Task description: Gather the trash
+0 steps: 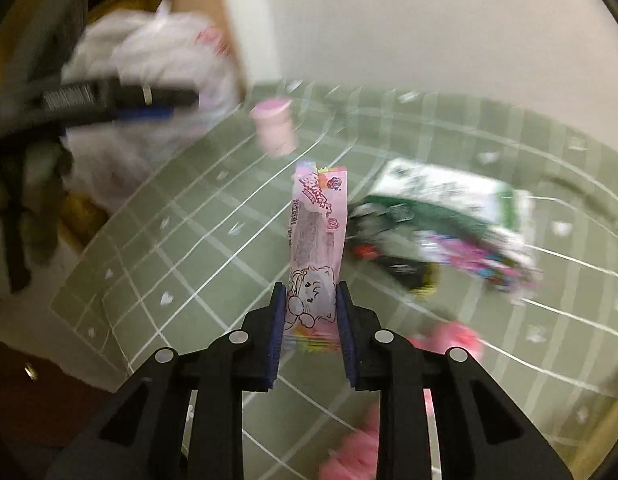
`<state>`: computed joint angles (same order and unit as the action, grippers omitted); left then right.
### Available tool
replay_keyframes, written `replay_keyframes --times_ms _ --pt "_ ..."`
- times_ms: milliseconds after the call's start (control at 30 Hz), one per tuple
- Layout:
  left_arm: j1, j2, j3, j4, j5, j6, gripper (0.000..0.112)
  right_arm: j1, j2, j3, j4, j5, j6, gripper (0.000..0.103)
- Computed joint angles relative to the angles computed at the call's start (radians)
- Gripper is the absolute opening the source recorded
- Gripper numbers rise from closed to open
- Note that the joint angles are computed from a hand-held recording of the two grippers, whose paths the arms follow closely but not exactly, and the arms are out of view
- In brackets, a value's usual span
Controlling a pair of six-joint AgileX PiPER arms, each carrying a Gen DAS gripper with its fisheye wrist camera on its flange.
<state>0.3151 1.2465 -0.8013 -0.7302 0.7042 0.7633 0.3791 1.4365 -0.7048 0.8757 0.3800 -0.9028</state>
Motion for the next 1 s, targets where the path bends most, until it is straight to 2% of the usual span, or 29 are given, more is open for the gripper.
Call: replay_keyframes --times_ms 200,300,367,533,600,667,733,800,900,1000 --pt "-0.144 0.126 -0.075 -0.136 -0.005 0.133 0.061 -0.196 -0.17 0.091 -0.029 0.042 0.095 0.025" --pt "-0.234 0.245 -0.17 -0.193 0.001 0.187 0.062 -0.296 -0.256 0.111 -0.129 0.083 0.192 0.024" --pt "-0.277 0.319 -0.23 -0.205 0.001 0.206 0.062 -0.318 -0.298 0.117 -0.207 0.082 0.281 0.024" --pt "-0.393 0.551 -0.459 -0.112 -0.035 0.142 0.062 -0.39 -0.397 0.128 -0.371 0.119 0.477 0.025" --pt "-0.412 0.63 -0.541 -0.084 -0.018 0.119 0.062 -0.433 -0.422 0.136 -0.399 0.155 0.489 0.025" --pt "-0.428 0.711 -0.632 0.02 0.024 0.02 0.062 -0.453 -0.445 0.155 -0.443 0.176 0.527 0.025" --pt "-0.418 0.735 -0.647 0.06 0.056 -0.032 0.062 -0.492 -0.455 0.175 -0.426 0.187 0.502 0.025" --pt "-0.381 0.723 -0.599 0.009 0.088 -0.007 0.062 -0.546 -0.459 0.193 -0.36 0.205 0.434 0.025" --pt "-0.339 0.65 -0.477 -0.048 0.096 0.048 0.062 -0.635 -0.444 0.217 -0.215 0.22 0.277 0.025" --pt "-0.304 0.589 -0.398 -0.112 0.135 0.092 0.062 -0.666 -0.401 0.226 -0.079 0.212 0.144 0.025"
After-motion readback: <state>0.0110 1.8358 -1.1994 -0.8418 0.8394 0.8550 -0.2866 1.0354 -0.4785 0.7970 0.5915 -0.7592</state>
